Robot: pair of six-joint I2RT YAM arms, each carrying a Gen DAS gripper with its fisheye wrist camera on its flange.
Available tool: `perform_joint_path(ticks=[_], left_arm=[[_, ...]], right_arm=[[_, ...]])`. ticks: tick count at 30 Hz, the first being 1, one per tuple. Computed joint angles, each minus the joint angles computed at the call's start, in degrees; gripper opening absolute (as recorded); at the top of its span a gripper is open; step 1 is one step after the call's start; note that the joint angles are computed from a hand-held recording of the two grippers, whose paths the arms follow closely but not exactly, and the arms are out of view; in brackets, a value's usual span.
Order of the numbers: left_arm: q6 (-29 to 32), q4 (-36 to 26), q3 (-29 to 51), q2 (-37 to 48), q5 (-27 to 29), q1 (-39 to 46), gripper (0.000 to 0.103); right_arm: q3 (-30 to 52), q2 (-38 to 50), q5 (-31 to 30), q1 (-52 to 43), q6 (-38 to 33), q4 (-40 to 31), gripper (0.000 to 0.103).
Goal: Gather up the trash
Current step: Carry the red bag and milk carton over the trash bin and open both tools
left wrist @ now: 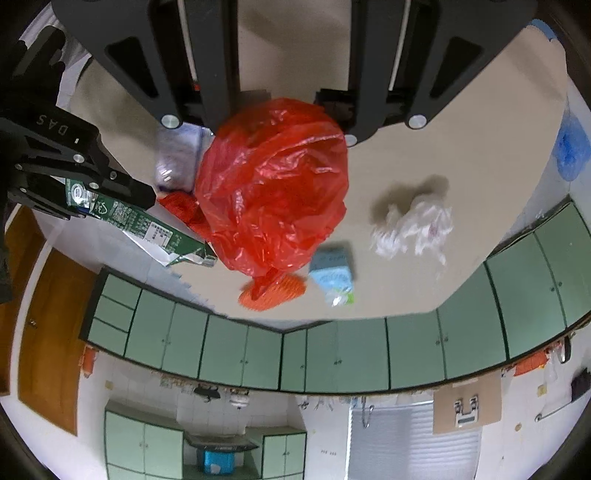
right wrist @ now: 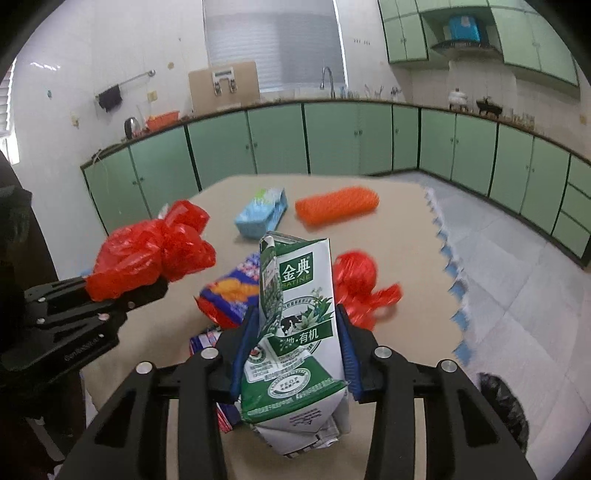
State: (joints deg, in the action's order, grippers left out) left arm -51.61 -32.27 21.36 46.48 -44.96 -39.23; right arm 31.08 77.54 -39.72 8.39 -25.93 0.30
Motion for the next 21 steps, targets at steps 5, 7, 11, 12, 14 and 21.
perform_joint_path(ticks=[5, 7, 11, 12, 14, 21], left_arm=[[0.73, 3.27, 4.72, 5.68, -2.51, -4.78, 0.013], [2.45, 6.69, 6.32, 8.84, -2.13, -5.61, 0.013], [6.11, 15.04, 9.62, 17.1, -0.33, -7.31, 0.013], [6.72, 16.73, 10.53, 19.2, 0.02, -7.9, 0.013], [8.51, 20.87, 12.83, 24.5, 0.69, -9.29, 0.013], [14.13, 32.07, 21.38, 41.14, 5.68, -10.5, 0.013]], right_arm=[[1.47, -4.7, -5.0, -7.87, -2.55, -5.62, 0.041], [2.4, -5.11, -6.79, -12.02, -4.6, -8.07, 0.041], [4.59, -3.47, -8.7, -19.98, -8.21, -11.03, 0.041], [5.28, -2.55, -8.88, -21.71, -8.94, -11.45, 0.041], [7.11, -0.41, -9.4, -26.13, -11.13, -13.09, 0.041], [12.87, 7.2, -9.1, -36.68, -15.15, -14.08, 0.041]])
